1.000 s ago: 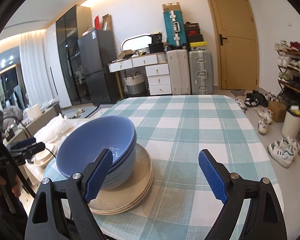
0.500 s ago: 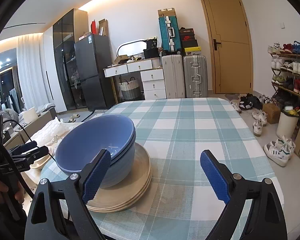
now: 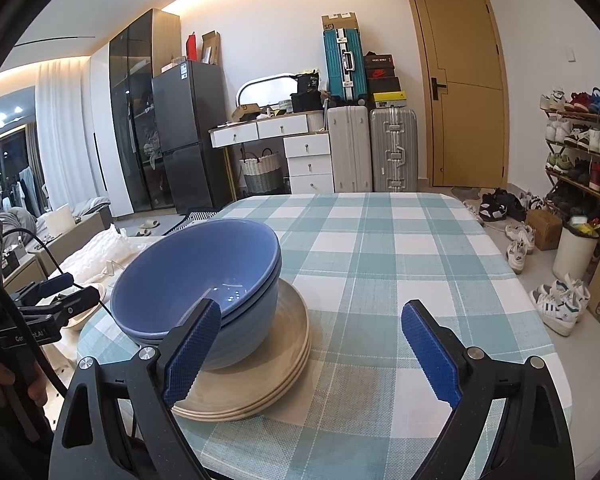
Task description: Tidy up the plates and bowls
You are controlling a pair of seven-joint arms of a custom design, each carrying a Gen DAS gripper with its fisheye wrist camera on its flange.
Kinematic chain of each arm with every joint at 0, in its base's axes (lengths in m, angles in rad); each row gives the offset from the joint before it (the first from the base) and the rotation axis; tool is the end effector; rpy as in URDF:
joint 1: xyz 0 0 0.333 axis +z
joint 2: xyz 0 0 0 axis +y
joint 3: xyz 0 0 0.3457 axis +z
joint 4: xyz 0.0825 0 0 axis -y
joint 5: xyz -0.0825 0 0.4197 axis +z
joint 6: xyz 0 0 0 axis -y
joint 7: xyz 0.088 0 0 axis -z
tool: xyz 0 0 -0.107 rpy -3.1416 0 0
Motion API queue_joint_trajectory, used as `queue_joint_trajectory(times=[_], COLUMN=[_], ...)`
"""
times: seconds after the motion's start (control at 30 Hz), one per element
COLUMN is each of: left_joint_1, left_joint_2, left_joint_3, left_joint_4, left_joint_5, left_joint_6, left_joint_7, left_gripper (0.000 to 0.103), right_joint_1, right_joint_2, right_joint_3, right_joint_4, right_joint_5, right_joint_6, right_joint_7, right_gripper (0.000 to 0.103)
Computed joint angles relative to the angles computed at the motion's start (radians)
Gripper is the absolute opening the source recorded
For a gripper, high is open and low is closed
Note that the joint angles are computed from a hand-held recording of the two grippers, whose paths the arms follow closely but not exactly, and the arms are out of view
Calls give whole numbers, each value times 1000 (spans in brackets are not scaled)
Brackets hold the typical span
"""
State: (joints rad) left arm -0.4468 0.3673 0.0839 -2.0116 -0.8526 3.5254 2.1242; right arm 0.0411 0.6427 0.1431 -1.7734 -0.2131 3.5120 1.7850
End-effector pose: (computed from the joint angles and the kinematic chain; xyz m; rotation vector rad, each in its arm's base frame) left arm 0.6428 -0.1518 0.3905 -1.6168 1.5566 -0.9641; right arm 0.7338 0.1412 0.3344 -1.5916 1.3896 -0.6993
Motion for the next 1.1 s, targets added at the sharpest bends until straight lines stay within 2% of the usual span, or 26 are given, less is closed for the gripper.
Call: queue_joint_trajectory(times=[0.13,0.23,0.4,0.7,1.1], left_joint_1=[16,9,29,38,44], left_joint_2=[7,8,4,9,16], left_joint_3=[-21,-15,-34,-47,-57], left_joint_4=[0,5,-4,-1,8], left_joint_5=[13,-11,17,21,20], left_joint_6=[29,19,27,43,52], left_joint_7=[-16,11,-7,-11,-9], left_gripper=[101,101,101,101,101], right_joint_1=[24,86,124,107,114], right_joint_2=[4,5,15,18,11], right_joint_3=[-24,-86,-117,-91,-95], right_joint_4=[1,-2,5,8,-1], right_joint_5=[29,92,135,135,141], right_joint_6=[15,36,44,47,55], right_joint_7=[-3,-32,-81,-106,-124], right_gripper=[93,93,93,93,94])
